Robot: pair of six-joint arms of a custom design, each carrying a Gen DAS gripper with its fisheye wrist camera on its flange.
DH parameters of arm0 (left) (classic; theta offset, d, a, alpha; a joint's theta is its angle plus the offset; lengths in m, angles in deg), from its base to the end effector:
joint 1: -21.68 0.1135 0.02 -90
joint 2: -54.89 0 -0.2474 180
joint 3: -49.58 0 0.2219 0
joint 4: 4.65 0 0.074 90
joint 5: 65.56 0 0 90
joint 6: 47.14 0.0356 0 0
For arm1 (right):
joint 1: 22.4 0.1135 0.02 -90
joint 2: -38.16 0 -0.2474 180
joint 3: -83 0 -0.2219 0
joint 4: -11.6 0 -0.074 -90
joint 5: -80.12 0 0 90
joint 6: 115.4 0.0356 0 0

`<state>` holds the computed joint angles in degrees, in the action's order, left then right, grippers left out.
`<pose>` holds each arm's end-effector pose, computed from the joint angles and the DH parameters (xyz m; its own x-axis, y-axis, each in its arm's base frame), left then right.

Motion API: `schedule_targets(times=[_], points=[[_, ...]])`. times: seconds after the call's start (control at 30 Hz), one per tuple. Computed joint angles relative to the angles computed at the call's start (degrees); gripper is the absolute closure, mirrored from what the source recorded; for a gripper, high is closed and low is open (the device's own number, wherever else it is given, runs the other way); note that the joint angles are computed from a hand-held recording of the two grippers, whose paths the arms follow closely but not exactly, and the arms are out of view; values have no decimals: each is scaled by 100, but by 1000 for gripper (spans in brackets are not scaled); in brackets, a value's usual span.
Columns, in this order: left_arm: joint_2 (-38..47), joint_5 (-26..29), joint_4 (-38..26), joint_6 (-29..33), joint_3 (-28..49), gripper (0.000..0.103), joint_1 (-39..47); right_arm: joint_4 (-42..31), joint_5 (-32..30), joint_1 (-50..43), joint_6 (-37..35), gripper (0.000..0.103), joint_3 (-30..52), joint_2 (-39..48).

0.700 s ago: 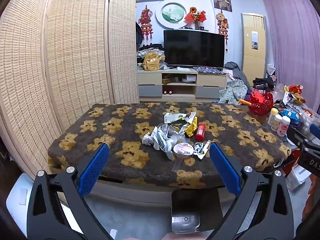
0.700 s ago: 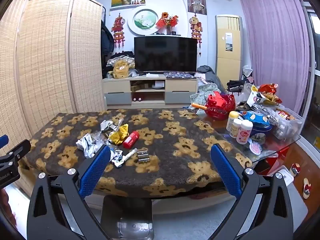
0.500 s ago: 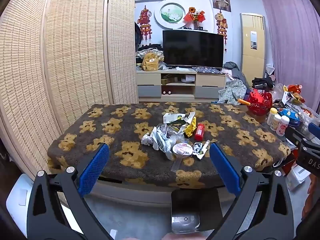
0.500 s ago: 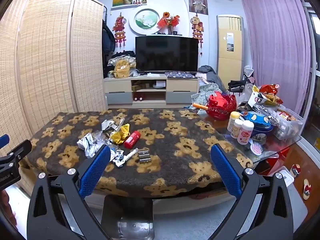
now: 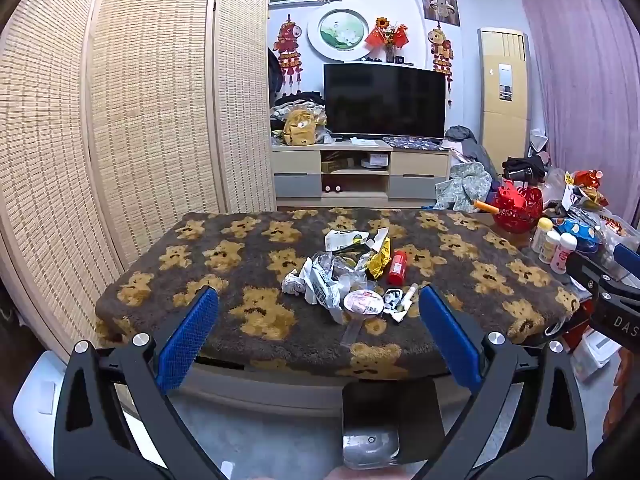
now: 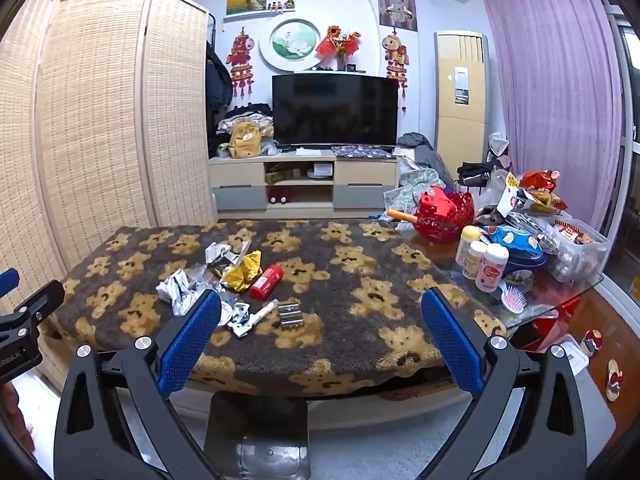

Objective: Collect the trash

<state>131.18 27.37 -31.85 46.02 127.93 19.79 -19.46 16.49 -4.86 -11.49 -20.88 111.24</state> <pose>0.2821 -0.0111 0.3153 -0.4196 0.0689 -0.9051 0.1025 0.9943 0.0282 0.2556 0.0642 0.3122 -0.4098 0.0963 -0.9071 0.2085 0.9780 0.0097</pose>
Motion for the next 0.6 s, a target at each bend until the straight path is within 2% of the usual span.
schedule_targets(times=[0.6], points=[[-40,5,33,-2,-32,8,-14,-58,-92,-15,36,3,28,-7]])
